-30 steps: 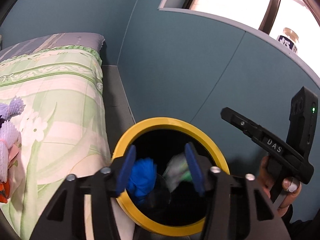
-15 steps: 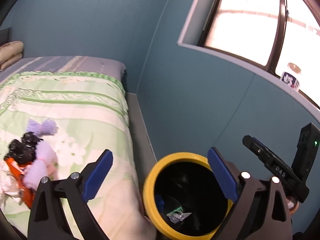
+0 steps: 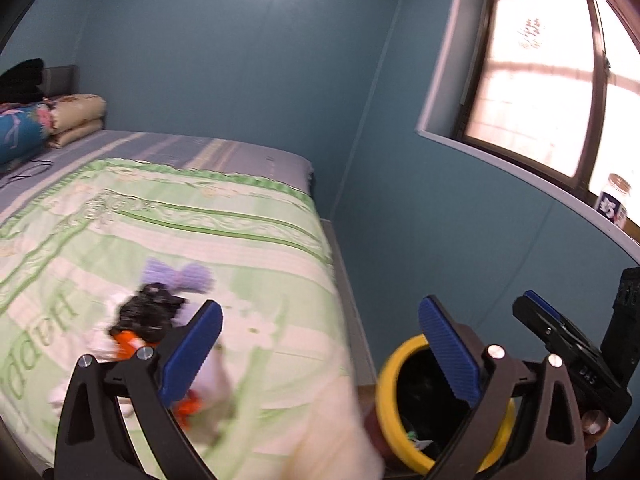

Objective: Collect trash
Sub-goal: 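Move both tools back over the trash pile on the bed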

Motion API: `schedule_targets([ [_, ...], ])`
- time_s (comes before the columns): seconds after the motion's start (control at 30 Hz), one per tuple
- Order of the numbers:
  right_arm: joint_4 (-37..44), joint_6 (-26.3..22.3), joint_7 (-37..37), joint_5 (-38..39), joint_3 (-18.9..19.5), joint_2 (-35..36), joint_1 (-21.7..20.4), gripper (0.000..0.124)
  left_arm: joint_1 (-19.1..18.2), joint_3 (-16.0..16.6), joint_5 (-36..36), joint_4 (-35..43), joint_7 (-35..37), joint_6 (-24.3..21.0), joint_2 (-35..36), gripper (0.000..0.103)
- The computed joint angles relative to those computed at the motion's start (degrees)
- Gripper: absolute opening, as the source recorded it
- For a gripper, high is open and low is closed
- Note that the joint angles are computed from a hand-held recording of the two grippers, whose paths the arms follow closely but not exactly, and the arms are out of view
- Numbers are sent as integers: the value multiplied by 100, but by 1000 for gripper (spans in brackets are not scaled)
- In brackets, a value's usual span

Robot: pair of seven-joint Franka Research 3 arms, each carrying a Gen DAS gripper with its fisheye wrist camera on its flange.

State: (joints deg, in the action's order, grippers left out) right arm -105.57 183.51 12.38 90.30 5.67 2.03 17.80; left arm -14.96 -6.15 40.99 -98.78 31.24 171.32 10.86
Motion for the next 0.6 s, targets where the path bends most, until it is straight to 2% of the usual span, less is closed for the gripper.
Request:
schedule_targets([
  [0.07,99,-113,-100,69,48,63,44,80,-131,297,680,-193,-672,-75,-221,95],
  [0.13,152,-237,119,-177,94,141,98,81,-60,355,1203,-377,-1176,-200,-421,95],
  [0.33,239,-447,1427,-1623,257,421,227,81,495,211,1688,-1050,-1828,-397,-984,95],
  [0.6,479,-569,3071,-3502,427,922,340,81,1332,-50,2181,-1897,-2569,-384,-1536,95],
])
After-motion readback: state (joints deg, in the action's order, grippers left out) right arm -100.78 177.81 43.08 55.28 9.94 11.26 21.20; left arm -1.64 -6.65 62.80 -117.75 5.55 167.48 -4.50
